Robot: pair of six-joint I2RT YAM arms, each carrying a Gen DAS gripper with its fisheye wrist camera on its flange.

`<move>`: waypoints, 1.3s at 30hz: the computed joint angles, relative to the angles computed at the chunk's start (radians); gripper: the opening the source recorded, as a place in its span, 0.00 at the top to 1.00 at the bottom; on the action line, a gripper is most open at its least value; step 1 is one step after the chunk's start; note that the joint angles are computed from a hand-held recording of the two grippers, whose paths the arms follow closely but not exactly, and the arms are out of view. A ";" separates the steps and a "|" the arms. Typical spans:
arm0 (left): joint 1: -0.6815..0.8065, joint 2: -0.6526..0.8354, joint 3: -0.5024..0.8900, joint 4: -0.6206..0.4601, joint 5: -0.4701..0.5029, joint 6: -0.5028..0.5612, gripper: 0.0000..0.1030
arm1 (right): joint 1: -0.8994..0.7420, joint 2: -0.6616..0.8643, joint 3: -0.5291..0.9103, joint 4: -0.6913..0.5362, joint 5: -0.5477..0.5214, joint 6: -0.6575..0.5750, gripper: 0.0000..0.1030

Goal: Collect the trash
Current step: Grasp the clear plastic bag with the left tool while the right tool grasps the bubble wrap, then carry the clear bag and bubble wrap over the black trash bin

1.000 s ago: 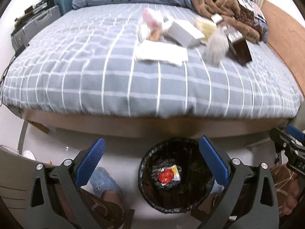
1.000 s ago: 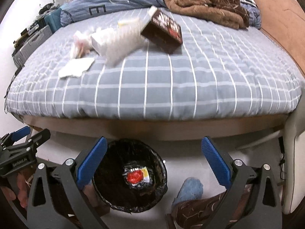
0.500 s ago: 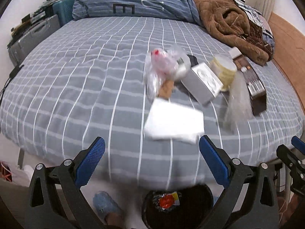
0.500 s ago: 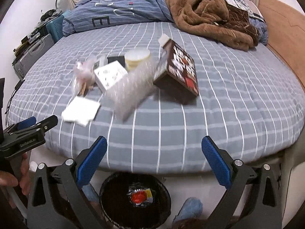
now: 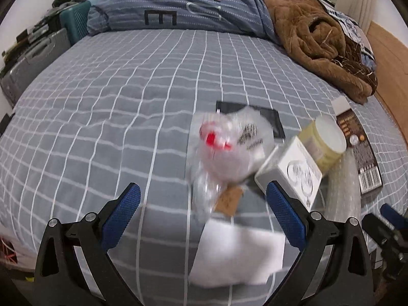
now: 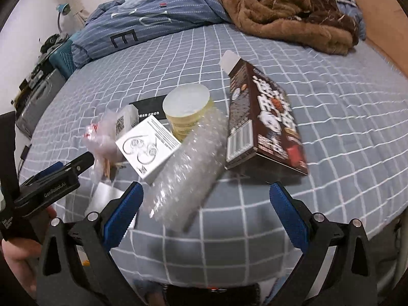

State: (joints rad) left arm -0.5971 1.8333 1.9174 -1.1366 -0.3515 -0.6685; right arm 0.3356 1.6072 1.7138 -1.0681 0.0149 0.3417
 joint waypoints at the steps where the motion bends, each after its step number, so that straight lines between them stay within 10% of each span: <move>1: 0.008 0.016 0.018 0.002 0.003 0.007 0.06 | 0.001 0.013 0.006 0.007 -0.004 0.002 0.07; 19: 0.024 0.192 0.210 -0.055 0.050 0.046 0.55 | 0.060 0.084 -0.009 0.057 0.018 0.022 0.62; 39: -0.062 0.066 0.190 -0.158 -0.042 -0.064 0.56 | 0.066 -0.025 -0.018 0.019 -0.019 -0.010 0.74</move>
